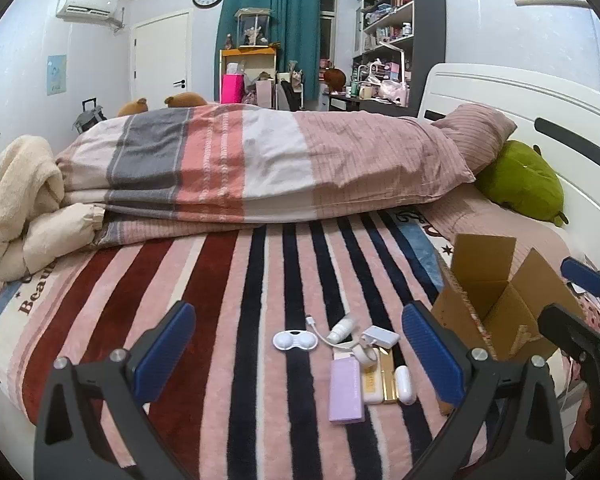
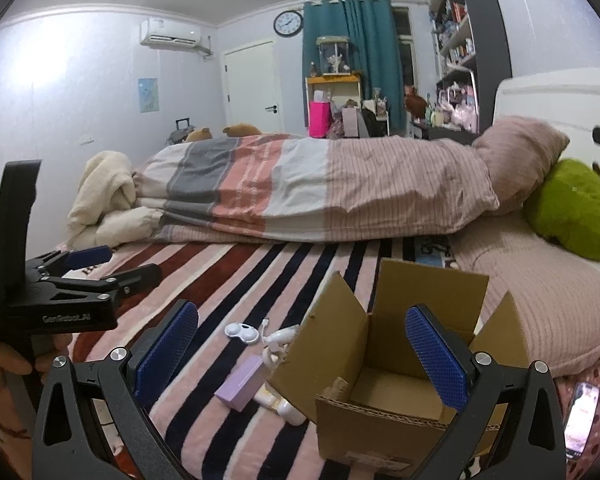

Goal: Organize rigid objects
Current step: 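Reach the right gripper to the lilac box and grasp it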

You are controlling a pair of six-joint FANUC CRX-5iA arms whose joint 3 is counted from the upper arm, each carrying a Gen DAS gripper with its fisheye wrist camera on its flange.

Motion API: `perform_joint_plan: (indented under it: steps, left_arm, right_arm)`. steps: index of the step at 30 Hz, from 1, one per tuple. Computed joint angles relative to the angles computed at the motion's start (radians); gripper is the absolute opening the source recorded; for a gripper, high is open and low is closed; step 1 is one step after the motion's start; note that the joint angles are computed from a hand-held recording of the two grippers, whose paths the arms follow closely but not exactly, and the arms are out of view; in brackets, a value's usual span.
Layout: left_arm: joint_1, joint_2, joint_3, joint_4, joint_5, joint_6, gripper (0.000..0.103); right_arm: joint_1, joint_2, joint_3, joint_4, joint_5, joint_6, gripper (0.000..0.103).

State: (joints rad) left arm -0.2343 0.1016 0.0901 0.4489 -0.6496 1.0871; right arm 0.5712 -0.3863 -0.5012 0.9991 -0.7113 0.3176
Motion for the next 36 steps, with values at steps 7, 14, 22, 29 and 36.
perform_joint_plan:
  steps: [7, 14, 22, 29, 36]
  left_arm:
    - [0.054, 0.029, -0.037, 0.102, 0.011, -0.071, 0.103]
    - [0.092, 0.09, 0.01, -0.03, -0.019, 0.019, 0.103]
    - [0.131, 0.106, -0.073, 0.064, 0.024, -0.079, 0.103]
    - [0.157, 0.118, -0.113, 0.212, -0.013, -0.188, 0.103]
    - [0.173, 0.102, -0.158, 0.326, -0.042, -0.265, 0.103]
  right_arm:
    - [0.045, 0.065, 0.019, 0.038, 0.054, 0.075, 0.103]
    - [0.092, 0.163, 0.065, -0.148, 0.133, 0.252, 0.081]
    - [0.067, 0.304, 0.126, -0.352, 0.075, 0.217, 0.063]
    - [0.031, 0.403, 0.173, -0.39, 0.033, 0.183, 0.058]
    - [0.019, 0.475, 0.205, -0.309, -0.02, 0.134, 0.045]
